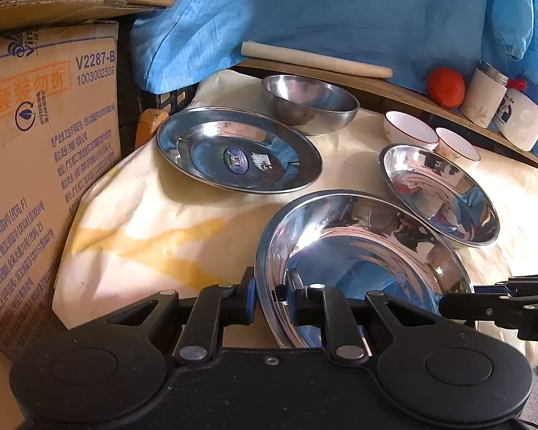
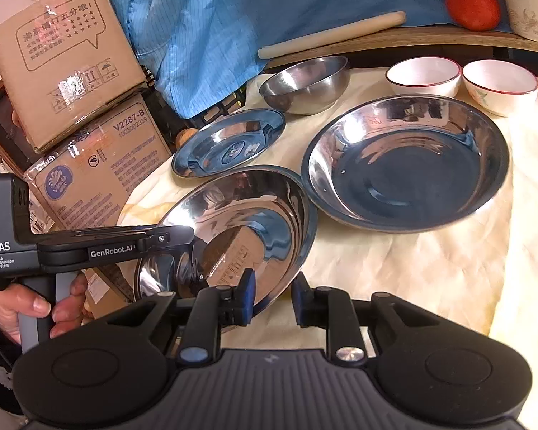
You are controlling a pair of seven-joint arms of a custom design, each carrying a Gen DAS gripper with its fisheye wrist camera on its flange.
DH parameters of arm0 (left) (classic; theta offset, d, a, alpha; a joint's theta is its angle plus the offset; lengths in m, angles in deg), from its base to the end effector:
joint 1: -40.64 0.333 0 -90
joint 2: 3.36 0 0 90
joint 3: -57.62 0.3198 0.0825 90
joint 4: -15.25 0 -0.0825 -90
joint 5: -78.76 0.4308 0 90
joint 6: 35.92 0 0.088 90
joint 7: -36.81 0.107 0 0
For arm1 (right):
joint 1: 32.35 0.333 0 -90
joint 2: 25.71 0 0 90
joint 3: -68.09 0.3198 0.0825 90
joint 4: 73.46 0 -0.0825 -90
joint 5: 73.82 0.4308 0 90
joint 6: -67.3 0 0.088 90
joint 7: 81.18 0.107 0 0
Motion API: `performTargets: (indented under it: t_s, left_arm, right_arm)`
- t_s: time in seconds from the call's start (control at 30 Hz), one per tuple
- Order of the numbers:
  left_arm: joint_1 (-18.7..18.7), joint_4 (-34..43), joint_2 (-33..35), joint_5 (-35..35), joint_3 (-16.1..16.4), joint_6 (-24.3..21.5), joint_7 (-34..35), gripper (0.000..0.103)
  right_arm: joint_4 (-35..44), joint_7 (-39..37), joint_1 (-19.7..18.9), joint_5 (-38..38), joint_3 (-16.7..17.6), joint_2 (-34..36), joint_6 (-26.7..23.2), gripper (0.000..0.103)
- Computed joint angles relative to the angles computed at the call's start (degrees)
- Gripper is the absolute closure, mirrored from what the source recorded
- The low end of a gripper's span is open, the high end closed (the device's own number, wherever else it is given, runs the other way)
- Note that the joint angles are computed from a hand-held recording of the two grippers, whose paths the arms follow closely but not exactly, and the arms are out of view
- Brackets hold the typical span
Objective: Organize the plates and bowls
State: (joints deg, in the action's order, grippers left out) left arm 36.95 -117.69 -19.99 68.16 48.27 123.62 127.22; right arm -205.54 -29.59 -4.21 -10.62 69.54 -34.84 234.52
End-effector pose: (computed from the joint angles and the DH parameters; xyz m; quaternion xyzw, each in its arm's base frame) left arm 0.5346 -0.1207 0.5258 -0.6241 0.6888 -0.3106 0.1988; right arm 0.5109 0.2267 0.4531 -0.6931 0.5719 -0.0503 0.4359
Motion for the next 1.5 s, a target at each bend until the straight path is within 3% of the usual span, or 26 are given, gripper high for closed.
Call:
performTargets:
  t_s: [0.37, 0.6, 0.93, 1.3, 1.5]
  left_arm:
    - [-1.8, -0.4, -1.0, -2.2, -0.1, -0.1, 0.5, 0.085]
    - [-1.9, -1.3, -2.6, -2.6, 0.1, -0.6, 0.8, 0.085]
    - [-1.5, -2.5, -4.6, -3.4, 0.4, 0.5, 0.0, 0.086]
    - [-4.7, 6.6, 5.4, -7.9, 0.1, 5.8, 1.6, 0.086]
    - [-4.6, 13.7, 13.3, -1.3, -2.5, 7.3, -2.2, 0.085]
  right_arm:
    - [-4.1, 3.9, 2.2, -2.1, -2.1, -4.1, 1.6, 0.079]
    - [-3.8, -1.6, 3.9, 3.0, -4.3, -4.3, 0.6, 0.079]
    - [-2.2, -6.9, 1.9, 6.7, -2.2, -4.0, 0.2, 0.08]
    - [-0.3, -10.1, 0.0, 9.0, -3.6, -3.7, 3.9, 0.08]
    - [-0.6, -7.3, -2.3, 6.6, -4.2, -3.8, 5.6, 0.08]
